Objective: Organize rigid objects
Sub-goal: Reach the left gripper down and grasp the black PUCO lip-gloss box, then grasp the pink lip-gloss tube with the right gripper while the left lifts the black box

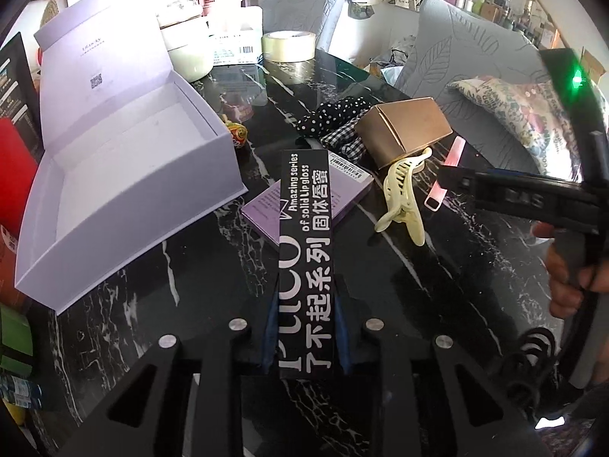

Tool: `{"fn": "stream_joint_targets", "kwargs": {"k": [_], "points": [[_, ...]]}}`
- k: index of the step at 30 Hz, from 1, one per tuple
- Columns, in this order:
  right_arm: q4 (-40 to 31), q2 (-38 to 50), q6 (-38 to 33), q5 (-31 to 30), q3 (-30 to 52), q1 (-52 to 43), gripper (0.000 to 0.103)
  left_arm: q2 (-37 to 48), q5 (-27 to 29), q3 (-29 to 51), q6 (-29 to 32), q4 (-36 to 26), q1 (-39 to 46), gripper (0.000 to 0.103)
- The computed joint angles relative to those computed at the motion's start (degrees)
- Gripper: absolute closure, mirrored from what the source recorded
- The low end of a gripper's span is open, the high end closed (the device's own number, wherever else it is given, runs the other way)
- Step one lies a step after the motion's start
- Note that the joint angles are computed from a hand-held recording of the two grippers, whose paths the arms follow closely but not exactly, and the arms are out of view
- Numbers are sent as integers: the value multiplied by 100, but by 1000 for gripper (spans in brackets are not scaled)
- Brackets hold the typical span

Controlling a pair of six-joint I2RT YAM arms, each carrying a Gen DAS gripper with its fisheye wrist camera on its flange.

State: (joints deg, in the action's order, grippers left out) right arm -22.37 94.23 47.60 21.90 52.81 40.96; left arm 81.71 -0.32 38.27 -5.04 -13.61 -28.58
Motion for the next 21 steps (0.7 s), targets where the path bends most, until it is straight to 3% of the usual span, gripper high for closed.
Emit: {"fn": "stream_joint_targets", "kwargs": {"k": [11,14,18,21], "points": [[-187,595,31,-2,509,-215,43,43,248,22,-40,-12,111,78],[-340,676,-15,174,598,-139,55,62,254,15,-11,19,134,78],[-470,581,103,373,503,-30,80,13,268,-15,-26,37,135,78],[-371,352,171,388,239,9,85,-52,212,-63,-50,40,80,78]]}}
